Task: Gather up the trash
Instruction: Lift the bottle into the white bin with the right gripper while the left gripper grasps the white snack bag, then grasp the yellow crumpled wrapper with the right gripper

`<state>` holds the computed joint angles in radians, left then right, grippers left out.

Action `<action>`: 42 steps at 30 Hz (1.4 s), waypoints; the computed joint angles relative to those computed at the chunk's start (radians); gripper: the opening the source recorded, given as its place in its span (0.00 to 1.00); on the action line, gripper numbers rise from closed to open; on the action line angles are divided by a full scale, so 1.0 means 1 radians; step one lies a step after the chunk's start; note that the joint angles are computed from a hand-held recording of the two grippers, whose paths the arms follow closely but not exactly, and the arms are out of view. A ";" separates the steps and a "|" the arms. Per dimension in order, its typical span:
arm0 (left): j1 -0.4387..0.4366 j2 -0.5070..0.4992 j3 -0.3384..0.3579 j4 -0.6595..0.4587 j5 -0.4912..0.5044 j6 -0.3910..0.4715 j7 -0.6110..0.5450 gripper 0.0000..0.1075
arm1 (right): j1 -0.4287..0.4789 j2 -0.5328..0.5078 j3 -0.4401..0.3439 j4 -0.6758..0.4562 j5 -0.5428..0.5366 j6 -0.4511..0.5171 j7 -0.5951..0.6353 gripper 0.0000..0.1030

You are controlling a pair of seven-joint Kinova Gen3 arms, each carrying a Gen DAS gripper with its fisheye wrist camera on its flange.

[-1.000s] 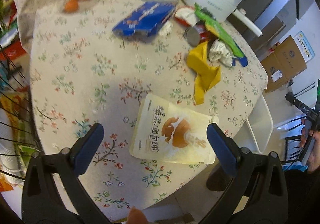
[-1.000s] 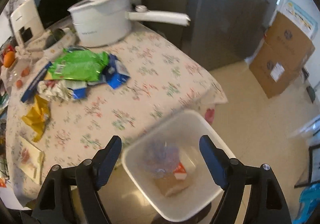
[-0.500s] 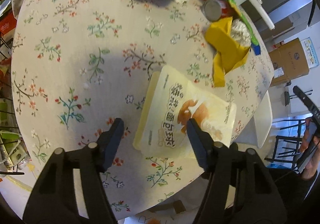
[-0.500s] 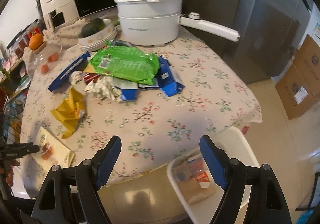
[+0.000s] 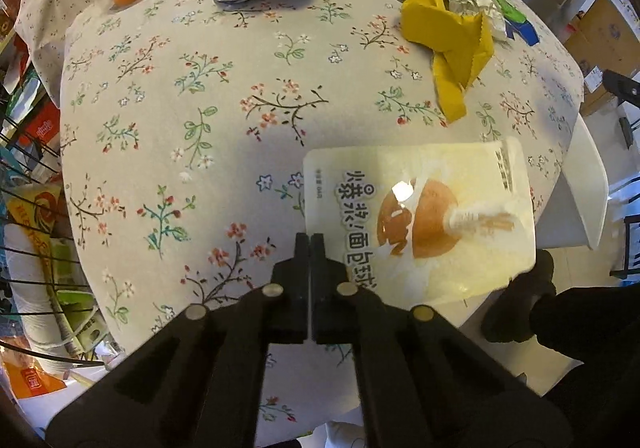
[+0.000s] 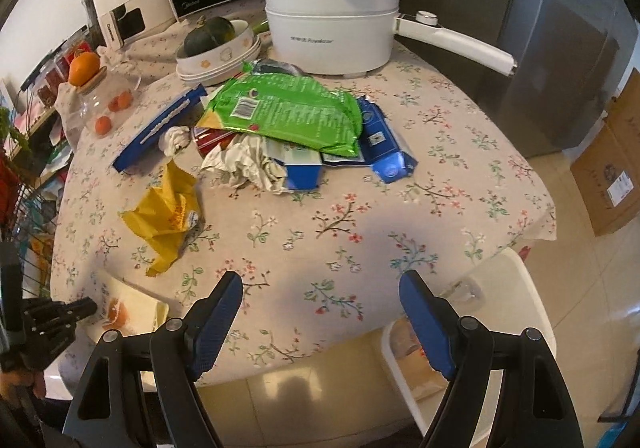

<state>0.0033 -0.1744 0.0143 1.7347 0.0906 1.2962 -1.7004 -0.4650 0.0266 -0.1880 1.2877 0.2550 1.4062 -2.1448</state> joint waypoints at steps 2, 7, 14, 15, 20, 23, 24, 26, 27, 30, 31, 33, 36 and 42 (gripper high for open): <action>-0.007 -0.012 -0.027 0.006 0.036 0.005 -0.030 0.00 | -0.011 0.013 -0.007 -0.008 0.005 -0.005 -0.009 0.80; -0.041 -0.068 -0.094 0.000 0.109 0.011 -0.095 0.00 | -0.040 0.049 -0.010 -0.039 -0.012 -0.033 -0.014 0.80; -0.127 -0.069 -0.245 -0.045 0.249 0.079 -0.231 0.00 | -0.094 0.135 -0.002 -0.103 -0.054 -0.074 -0.002 0.80; -0.132 -0.050 -0.255 -0.050 0.277 0.092 -0.244 0.00 | -0.101 0.148 0.001 -0.112 -0.061 -0.078 -0.002 0.80; -0.188 0.006 -0.229 -0.044 0.342 0.130 -0.256 0.24 | -0.119 0.213 0.014 -0.138 -0.118 -0.118 0.021 0.77; -0.203 0.024 -0.201 -0.042 0.353 0.156 -0.252 0.38 | -0.134 0.263 0.024 -0.160 -0.137 -0.118 0.036 0.57; -0.202 0.031 -0.187 -0.044 0.350 0.159 -0.252 0.39 | -0.142 0.279 0.029 -0.167 -0.136 -0.114 0.037 0.51; -0.197 0.037 -0.161 -0.045 0.335 0.152 -0.245 0.39 | -0.152 0.294 0.037 -0.169 -0.132 -0.114 0.044 0.14; -0.192 0.041 -0.149 -0.046 0.330 0.150 -0.239 0.39 | -0.156 0.297 0.041 -0.172 -0.129 -0.109 0.049 0.13; -0.175 0.043 -0.131 -0.052 0.328 0.151 -0.267 0.47 | -0.170 0.277 0.047 -0.172 -0.108 -0.102 0.064 0.12; -0.166 0.036 -0.122 -0.050 0.326 0.142 -0.283 0.51 | -0.173 0.264 0.047 -0.168 -0.102 -0.102 0.070 0.12; -0.139 0.017 -0.103 -0.045 0.314 0.120 -0.328 0.67 | -0.168 0.230 0.045 -0.154 -0.103 -0.103 0.072 0.12; -0.089 -0.014 -0.080 -0.029 0.294 0.085 -0.414 0.68 | -0.147 0.173 0.041 -0.120 -0.107 -0.114 0.077 0.12; 0.016 -0.040 -0.005 0.016 0.191 0.029 -0.515 0.68 | -0.061 0.065 0.031 -0.033 -0.164 -0.116 0.089 0.12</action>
